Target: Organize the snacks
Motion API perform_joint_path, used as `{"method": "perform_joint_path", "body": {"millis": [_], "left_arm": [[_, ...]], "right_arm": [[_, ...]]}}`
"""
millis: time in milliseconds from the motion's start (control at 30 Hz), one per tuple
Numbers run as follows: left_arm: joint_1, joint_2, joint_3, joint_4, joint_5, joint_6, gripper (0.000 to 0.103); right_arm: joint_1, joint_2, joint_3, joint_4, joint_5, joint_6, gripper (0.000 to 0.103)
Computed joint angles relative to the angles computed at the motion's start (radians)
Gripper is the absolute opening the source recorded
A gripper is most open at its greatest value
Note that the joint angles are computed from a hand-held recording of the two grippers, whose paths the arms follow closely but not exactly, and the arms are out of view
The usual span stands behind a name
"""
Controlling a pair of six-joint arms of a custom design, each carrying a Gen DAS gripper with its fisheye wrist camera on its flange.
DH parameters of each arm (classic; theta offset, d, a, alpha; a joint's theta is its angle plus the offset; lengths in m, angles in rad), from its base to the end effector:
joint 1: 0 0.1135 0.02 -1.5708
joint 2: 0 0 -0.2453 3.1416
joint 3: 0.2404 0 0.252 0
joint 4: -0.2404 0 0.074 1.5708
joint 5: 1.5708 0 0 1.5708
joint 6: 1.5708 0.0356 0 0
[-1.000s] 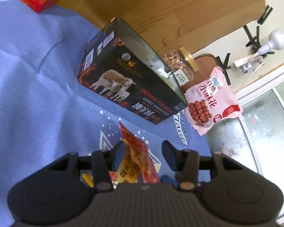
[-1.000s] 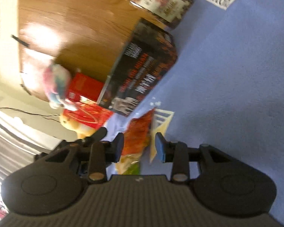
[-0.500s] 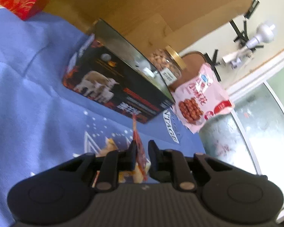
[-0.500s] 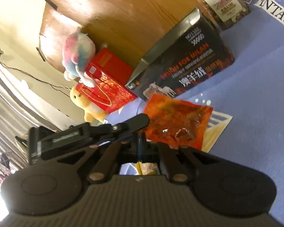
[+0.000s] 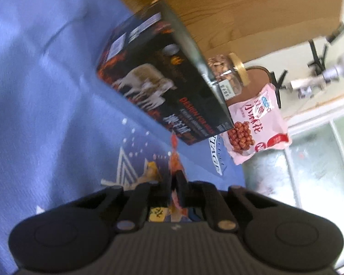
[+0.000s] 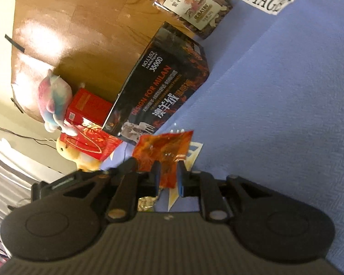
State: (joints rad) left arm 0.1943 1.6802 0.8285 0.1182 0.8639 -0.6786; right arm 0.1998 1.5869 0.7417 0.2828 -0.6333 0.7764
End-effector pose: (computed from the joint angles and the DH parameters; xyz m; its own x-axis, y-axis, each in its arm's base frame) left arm 0.3244 0.0362 0.1477 -0.7805 -0.5691 -0.2587 -0.0785 0.4998 -0.8626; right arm 0.3076 0.0838 0.1607 -0.8288 0.4085 -0.3824 -0.0980 0.5669 0.8179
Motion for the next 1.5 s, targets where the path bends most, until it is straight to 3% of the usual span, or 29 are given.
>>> {"method": "perform_joint_path", "body": {"millis": [233,367,433,533,767,800,900,1033,1133,1200,1267,1467,1500], "left_arm": [[0.046,0.038,-0.021,0.064,0.014,-0.097,0.005],[0.061,0.071,-0.019,0.105,0.047,-0.158,0.005],[0.081,0.110,-0.029,0.177,0.097,-0.239,0.005],[0.102,0.145,-0.044,0.272,0.147,-0.330,0.005],[0.089,0.130,-0.035,0.238,0.120,-0.299,0.005],[0.085,0.114,-0.031,0.206,0.102,-0.268,0.005],[0.078,0.076,-0.019,0.135,0.089,-0.192,0.005],[0.073,0.071,-0.018,0.145,0.096,-0.225,0.005],[0.108,0.119,-0.054,0.344,0.205,-0.425,0.005],[0.113,0.097,-0.067,0.382,0.213,-0.457,0.005],[0.113,0.083,-0.072,0.418,0.226,-0.483,0.005],[0.102,0.075,-0.083,0.452,0.245,-0.512,0.005],[0.099,0.071,-0.087,0.455,0.246,-0.510,0.005]], "right_arm": [[0.023,-0.009,-0.017,0.037,0.036,0.015,0.023],[0.043,-0.018,-0.003,0.024,0.044,0.008,0.041],[0.050,-0.016,0.011,0.006,0.051,-0.008,0.045],[0.065,0.022,0.042,0.011,0.074,-0.015,0.045],[0.123,0.166,0.201,0.006,0.126,-0.051,0.046],[0.121,0.174,0.213,0.002,0.114,-0.052,0.043],[0.110,0.174,0.213,0.025,0.030,-0.062,0.019],[0.121,0.106,0.174,-0.017,0.077,-0.119,0.022],[0.072,0.062,0.084,0.059,0.029,-0.044,0.023],[0.041,0.042,0.034,0.102,0.018,0.013,0.044],[0.013,0.051,-0.003,0.163,0.000,0.083,0.050],[-0.004,0.175,-0.010,0.419,-0.120,0.361,0.049],[0.004,0.177,-0.005,0.412,-0.101,0.369,0.042]]}}
